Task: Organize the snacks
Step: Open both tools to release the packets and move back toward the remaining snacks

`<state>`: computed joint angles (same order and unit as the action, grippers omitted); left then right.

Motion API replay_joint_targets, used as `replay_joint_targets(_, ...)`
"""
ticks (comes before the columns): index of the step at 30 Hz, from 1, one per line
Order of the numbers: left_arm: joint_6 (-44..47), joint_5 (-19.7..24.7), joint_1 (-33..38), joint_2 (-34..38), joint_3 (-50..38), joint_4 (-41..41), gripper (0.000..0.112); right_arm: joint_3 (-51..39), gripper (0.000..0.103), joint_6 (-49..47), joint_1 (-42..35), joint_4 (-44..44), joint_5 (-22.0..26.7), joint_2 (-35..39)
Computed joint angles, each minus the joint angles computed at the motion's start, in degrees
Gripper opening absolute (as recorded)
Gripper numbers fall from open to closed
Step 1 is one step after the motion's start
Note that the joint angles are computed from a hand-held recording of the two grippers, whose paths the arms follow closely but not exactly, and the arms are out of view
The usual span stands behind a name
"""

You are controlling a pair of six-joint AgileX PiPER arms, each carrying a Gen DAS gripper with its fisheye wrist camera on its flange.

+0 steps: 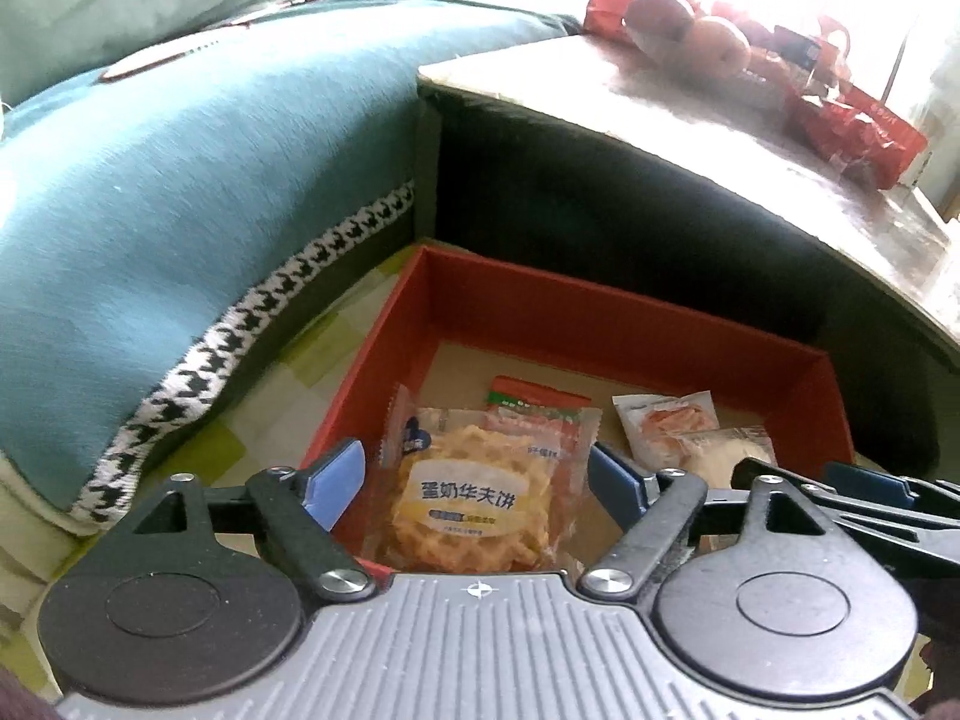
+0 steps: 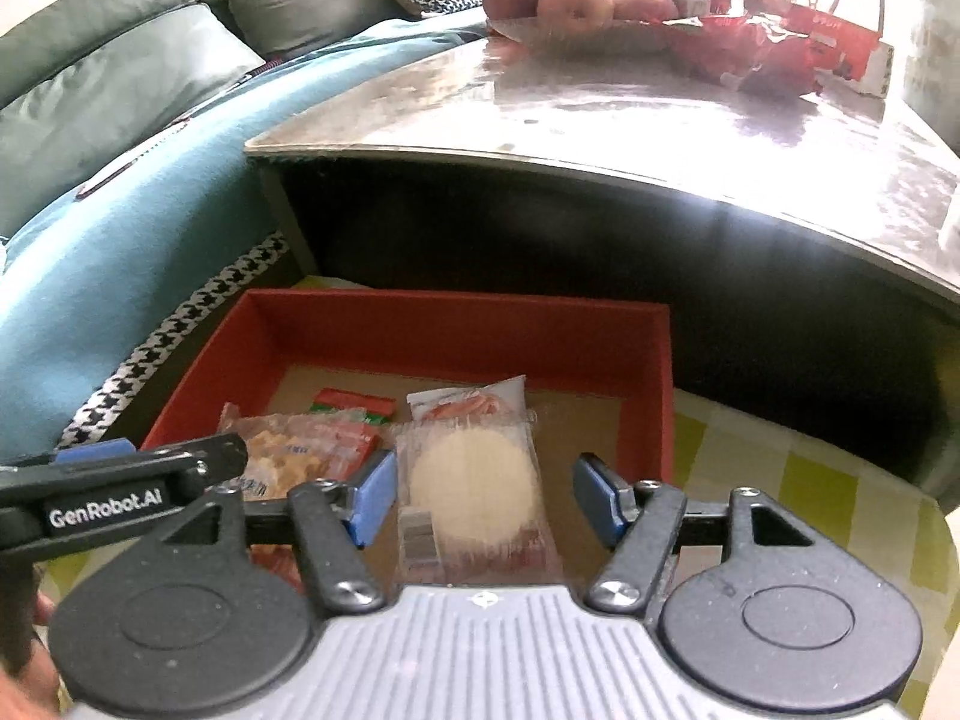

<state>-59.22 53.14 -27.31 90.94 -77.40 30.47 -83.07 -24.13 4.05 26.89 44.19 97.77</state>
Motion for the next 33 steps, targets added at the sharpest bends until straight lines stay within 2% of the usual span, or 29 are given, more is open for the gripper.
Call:
replay_joint_targets(14,-1.3,2.5,-2.9,-10.3,10.3,-2.7,0.087,11.5,0.069,-3.8,-1.1,0.2,2.2,-10.4)
replay_joint_targets(28,-4.2,3.0,-6.4,-15.3,18.6,-7.8,0.087,21.1,0.070,-10.6,-4.9,3.9,7.9,-18.8)
replay_joint_targets(33,-4.2,3.7,-7.0,-17.3,19.8,-8.7,0.087,25.7,0.071,-10.4,-3.9,2.0,9.2,-22.4)
